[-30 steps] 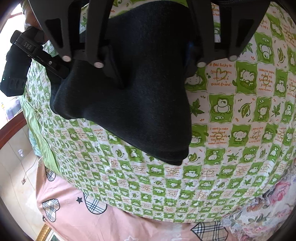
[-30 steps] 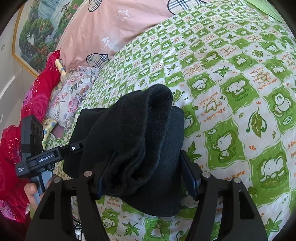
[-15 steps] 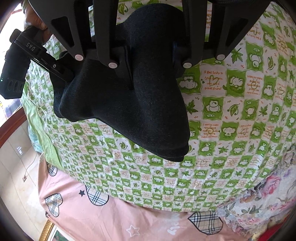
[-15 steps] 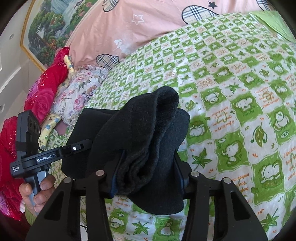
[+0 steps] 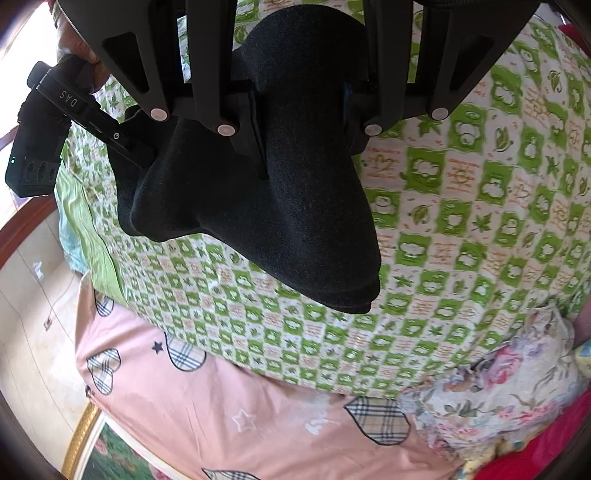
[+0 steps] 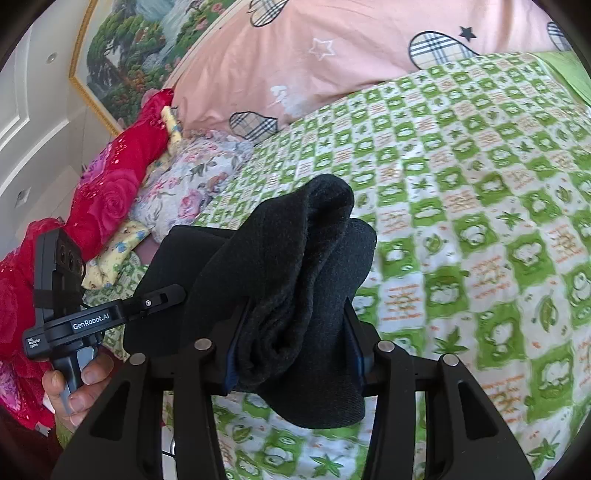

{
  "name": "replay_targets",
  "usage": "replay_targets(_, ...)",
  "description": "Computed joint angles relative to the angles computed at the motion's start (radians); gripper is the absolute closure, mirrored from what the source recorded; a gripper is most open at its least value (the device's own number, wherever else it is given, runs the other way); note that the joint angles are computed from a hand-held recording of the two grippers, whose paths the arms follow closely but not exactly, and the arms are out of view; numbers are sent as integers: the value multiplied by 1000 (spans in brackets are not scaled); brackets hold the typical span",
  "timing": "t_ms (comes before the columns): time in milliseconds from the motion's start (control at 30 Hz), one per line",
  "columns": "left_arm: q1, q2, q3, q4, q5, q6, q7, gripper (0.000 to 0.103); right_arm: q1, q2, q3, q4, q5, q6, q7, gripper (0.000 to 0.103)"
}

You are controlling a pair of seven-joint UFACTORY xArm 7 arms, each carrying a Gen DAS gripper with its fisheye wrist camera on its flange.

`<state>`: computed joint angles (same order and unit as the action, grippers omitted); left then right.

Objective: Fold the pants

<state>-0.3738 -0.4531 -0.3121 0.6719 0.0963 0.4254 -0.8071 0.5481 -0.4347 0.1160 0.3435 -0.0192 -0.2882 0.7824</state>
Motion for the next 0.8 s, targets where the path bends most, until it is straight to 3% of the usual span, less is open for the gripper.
replay_targets(300,57,-69,4,-32,28,5,-28,72,87,126,-108,141,-96,-9,-30,56)
replay_targets(433,96,-56,5,-23,54,-6,-30,72,189,207,-251,226,-225,-19,22,56)
replay_targets(533,135,-24,4,-4,85,-16,-34,72,267,262,-365,301,-357,-5,107,56)
replay_targets(633,159,12,12,17,107,-21,-34,72,376,334,-529,395,-568,-10,270,56)
replay_targets(700,172,42,22,36,119,-21,-31,72,393,373,-575,445,-681,-24,370,56)
replay_targets(800,194,78,22,63,151,-20,-41,72,352,458,-595,566,-962,-51,645,56)
